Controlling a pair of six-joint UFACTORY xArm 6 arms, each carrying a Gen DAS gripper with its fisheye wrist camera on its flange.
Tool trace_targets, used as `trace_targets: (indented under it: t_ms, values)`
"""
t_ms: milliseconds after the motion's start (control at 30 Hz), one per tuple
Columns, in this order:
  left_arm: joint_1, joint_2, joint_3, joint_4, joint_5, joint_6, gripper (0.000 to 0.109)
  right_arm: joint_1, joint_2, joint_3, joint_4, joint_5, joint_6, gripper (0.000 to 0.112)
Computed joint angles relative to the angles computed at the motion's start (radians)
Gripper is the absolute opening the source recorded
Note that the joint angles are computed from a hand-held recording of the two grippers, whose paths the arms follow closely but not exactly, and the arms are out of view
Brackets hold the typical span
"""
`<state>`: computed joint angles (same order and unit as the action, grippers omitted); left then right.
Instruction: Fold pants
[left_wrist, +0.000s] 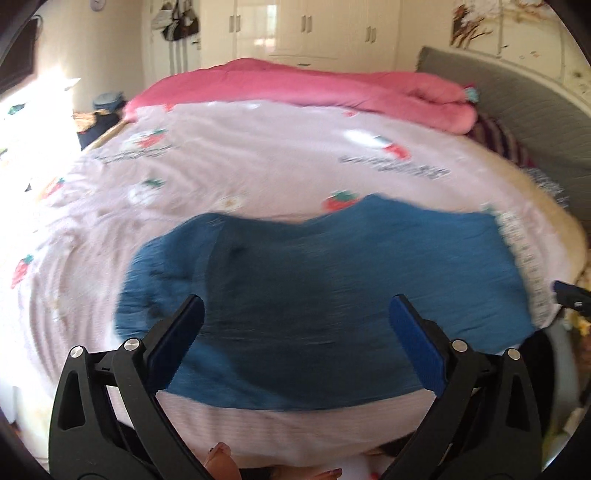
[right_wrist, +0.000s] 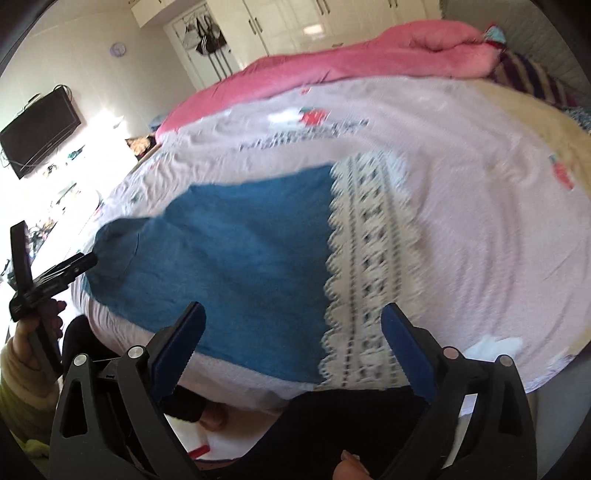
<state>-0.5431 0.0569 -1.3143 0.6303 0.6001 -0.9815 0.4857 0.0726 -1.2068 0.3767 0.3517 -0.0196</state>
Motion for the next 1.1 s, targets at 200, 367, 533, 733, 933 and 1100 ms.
trace_targets:
  t_ms: [200, 367, 533, 733, 933, 1100]
  values:
    - [-0.061, 0.086, -0.126, -0.085, -0.017, 0.085, 0.093, -0.025, -0.033, 0.01, -0.224, 0.0, 0.161, 0.097]
    - [-0.113, 0.18, -0.249, -0.139, 0.01, 0.178, 0.093, -0.05, -0.054, 0.013, -0.344, -0.019, 0.243, 0.098]
    - [-0.155, 0.277, -0.381, -0.165, 0.04, 0.251, 0.093, -0.071, -0.046, -0.01, -0.341, -0.023, 0.207, 0.098]
    - [-0.189, 0.378, -0.503, -0.187, 0.062, 0.318, 0.093, -0.092, -0.01, -0.063, -0.289, -0.003, 0.129, 0.098]
    - [-0.213, 0.467, -0.606, -0.24, 0.096, 0.39, 0.093, -0.115, 0.081, -0.175, -0.14, 0.054, -0.011, 0.098]
    - [-0.23, 0.521, -0.661, -0.244, 0.109, 0.436, 0.093, -0.143, 0.187, -0.306, -0.019, 0.145, -0.09, 0.098]
